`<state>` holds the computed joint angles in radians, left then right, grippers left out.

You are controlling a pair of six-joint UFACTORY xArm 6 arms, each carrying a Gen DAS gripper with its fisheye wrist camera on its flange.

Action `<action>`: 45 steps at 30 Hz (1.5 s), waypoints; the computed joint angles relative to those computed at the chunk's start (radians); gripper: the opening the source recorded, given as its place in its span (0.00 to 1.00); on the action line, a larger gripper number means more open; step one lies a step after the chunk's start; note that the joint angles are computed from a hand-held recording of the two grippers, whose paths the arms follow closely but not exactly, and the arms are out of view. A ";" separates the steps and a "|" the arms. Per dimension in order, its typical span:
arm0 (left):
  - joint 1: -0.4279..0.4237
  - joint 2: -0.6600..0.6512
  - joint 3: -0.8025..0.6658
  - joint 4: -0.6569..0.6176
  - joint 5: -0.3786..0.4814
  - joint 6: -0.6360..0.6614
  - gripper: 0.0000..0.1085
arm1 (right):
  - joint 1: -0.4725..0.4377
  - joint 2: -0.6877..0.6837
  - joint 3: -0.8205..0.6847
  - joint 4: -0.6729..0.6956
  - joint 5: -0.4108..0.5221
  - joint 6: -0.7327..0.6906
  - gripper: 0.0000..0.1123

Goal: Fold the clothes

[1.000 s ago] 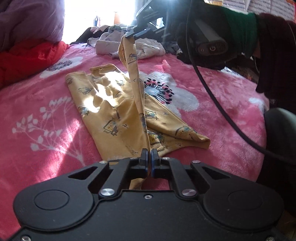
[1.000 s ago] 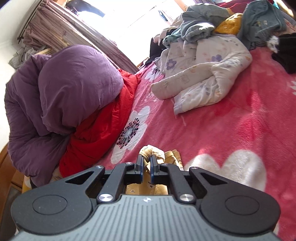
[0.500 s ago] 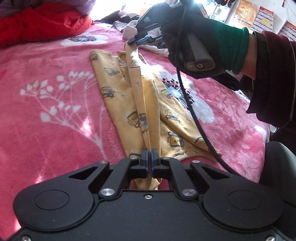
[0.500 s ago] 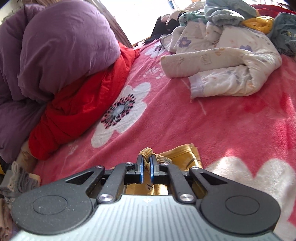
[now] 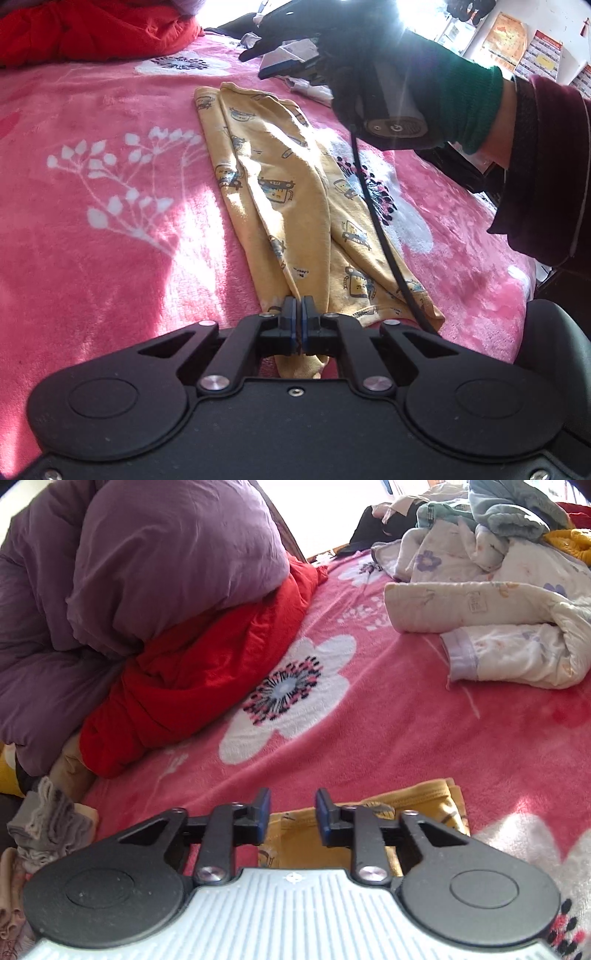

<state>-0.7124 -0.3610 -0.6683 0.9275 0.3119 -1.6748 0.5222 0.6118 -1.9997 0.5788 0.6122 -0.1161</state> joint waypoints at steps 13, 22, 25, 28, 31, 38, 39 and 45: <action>0.006 0.008 -0.006 -0.019 -0.004 0.011 0.02 | 0.056 -0.028 0.080 -0.170 -0.041 -0.201 0.29; 0.008 0.003 -0.001 -0.017 -0.009 0.007 0.02 | 0.052 0.109 -0.114 -0.235 0.044 -0.012 0.29; 0.006 0.003 -0.002 -0.021 -0.005 0.012 0.02 | 0.053 0.136 -0.165 -0.247 0.074 -0.001 0.10; 0.006 0.000 0.000 -0.025 -0.004 0.015 0.02 | 0.054 0.132 -0.165 -0.255 0.070 0.015 0.06; 0.006 -0.003 0.001 -0.029 0.000 0.022 0.02 | 0.053 0.110 -0.137 -0.253 0.048 0.009 0.02; 0.005 -0.007 0.003 -0.031 0.003 0.021 0.02 | 0.052 0.097 -0.140 -0.244 0.062 -0.002 0.02; 0.005 -0.007 0.002 -0.031 0.002 0.021 0.02 | 0.052 0.118 -0.182 -0.272 0.103 0.032 0.04; 0.011 -0.008 0.005 -0.030 -0.004 0.020 0.02 | 0.062 0.167 -0.257 -0.380 0.168 0.116 0.25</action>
<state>-0.7019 -0.3687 -0.6630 0.8972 0.3082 -1.6544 0.5838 0.7792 -2.2567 0.1987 0.7806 -0.0003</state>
